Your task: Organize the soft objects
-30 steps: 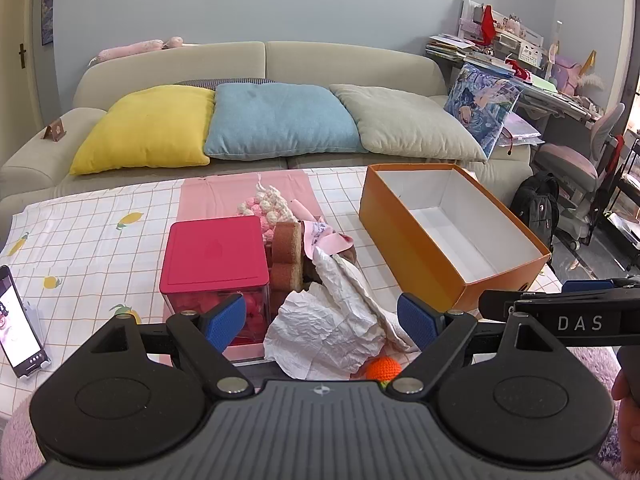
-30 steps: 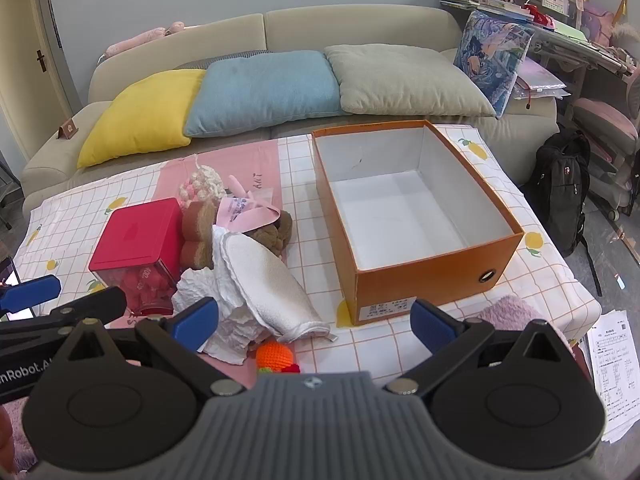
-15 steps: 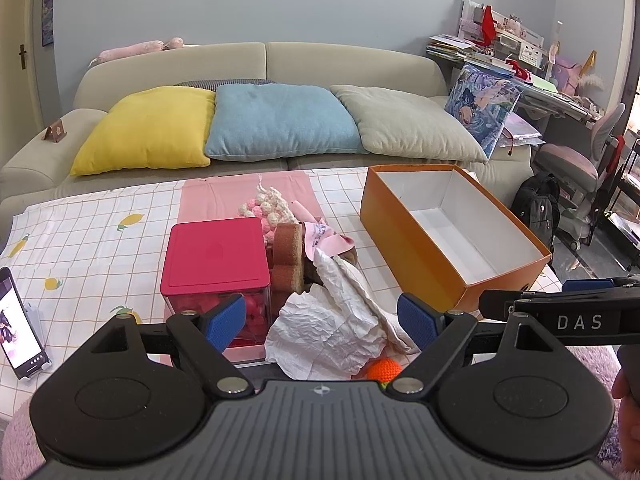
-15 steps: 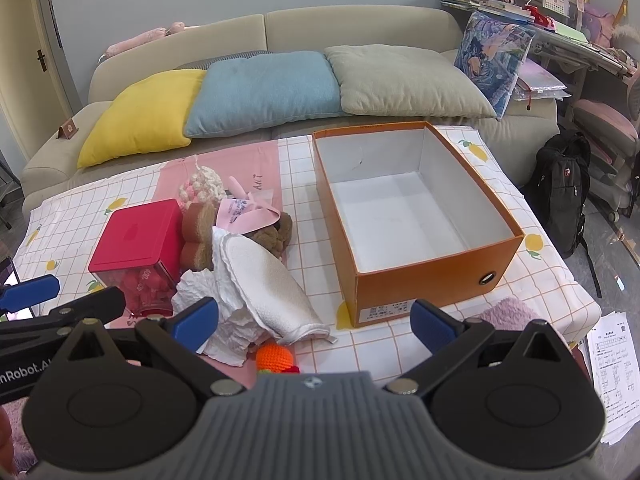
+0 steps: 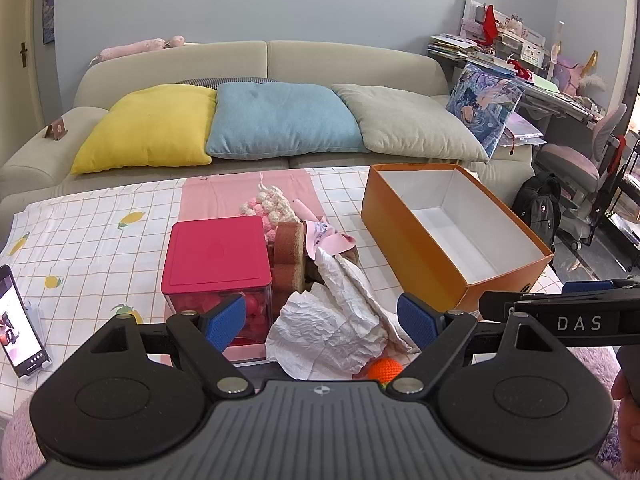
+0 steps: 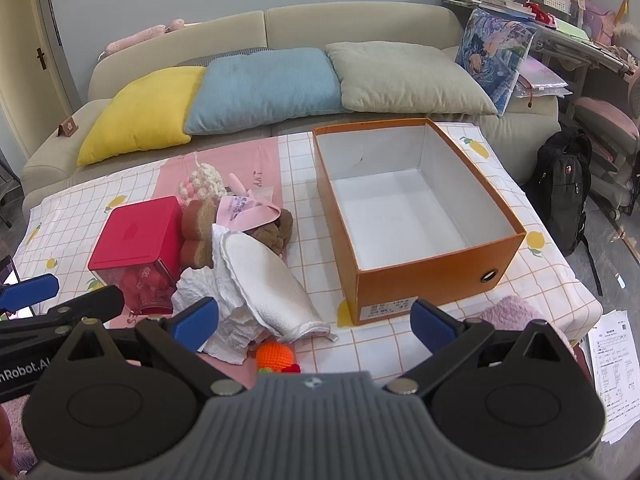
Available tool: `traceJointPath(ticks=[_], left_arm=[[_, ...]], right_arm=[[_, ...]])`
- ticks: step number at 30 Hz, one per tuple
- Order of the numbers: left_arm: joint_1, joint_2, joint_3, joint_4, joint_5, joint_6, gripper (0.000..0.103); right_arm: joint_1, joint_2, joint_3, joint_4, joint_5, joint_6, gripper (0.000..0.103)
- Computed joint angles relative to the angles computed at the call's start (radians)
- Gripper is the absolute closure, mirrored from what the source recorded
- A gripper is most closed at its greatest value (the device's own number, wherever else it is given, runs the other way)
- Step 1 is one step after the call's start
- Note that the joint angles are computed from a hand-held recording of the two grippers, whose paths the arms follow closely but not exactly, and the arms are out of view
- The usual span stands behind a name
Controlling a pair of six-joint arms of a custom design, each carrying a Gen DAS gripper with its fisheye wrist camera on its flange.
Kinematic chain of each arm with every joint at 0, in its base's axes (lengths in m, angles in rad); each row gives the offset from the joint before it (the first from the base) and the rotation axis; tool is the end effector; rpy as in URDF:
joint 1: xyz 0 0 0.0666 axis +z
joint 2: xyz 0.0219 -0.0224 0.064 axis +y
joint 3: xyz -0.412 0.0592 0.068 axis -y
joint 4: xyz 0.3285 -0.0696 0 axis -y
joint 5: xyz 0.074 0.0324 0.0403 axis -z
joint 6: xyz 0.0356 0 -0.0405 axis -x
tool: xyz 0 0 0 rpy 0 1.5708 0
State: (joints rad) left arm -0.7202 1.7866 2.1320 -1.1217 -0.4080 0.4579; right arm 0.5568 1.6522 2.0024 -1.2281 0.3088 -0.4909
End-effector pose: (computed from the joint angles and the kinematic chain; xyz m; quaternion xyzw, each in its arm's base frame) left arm 0.4312 -0.3601 0.5548 0.0404 0.9055 -0.0552 0.4188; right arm 0.4308 0.2550 0.5653 0.0216 0.9306 0.0426 0.3629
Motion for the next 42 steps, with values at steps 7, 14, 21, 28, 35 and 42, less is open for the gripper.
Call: traceJointPath(ticks=[7,14,21,28,35,42], left_arm=[[0.006,-0.002,-0.010,0.008,0.005,-0.004,0.003],[0.006,-0.001,-0.009,0.007,0.006,-0.002,0.003],[0.006,-0.001,-0.007,0.006,0.006,-0.002,0.003],[0.006,0.000,-0.006,0.004,0.006,-0.001,0.003],[0.006,0.000,-0.005,0.003,0.007,-0.001,0.003],[0.007,0.000,-0.005,0.003,0.008,-0.001,0.003]], right_arm=[[0.002,-0.003,-0.014,0.007,-0.002,-0.003,0.003],[0.002,-0.002,-0.016,0.007,-0.006,-0.003,0.003],[0.003,0.001,-0.010,-0.003,-0.009,-0.004,0.003],[0.001,0.006,-0.002,-0.012,-0.015,-0.005,0.003],[0.001,0.007,-0.002,-0.016,-0.019,-0.007,0.003],[0.001,0.009,0.001,-0.020,-0.021,-0.007,0.003]])
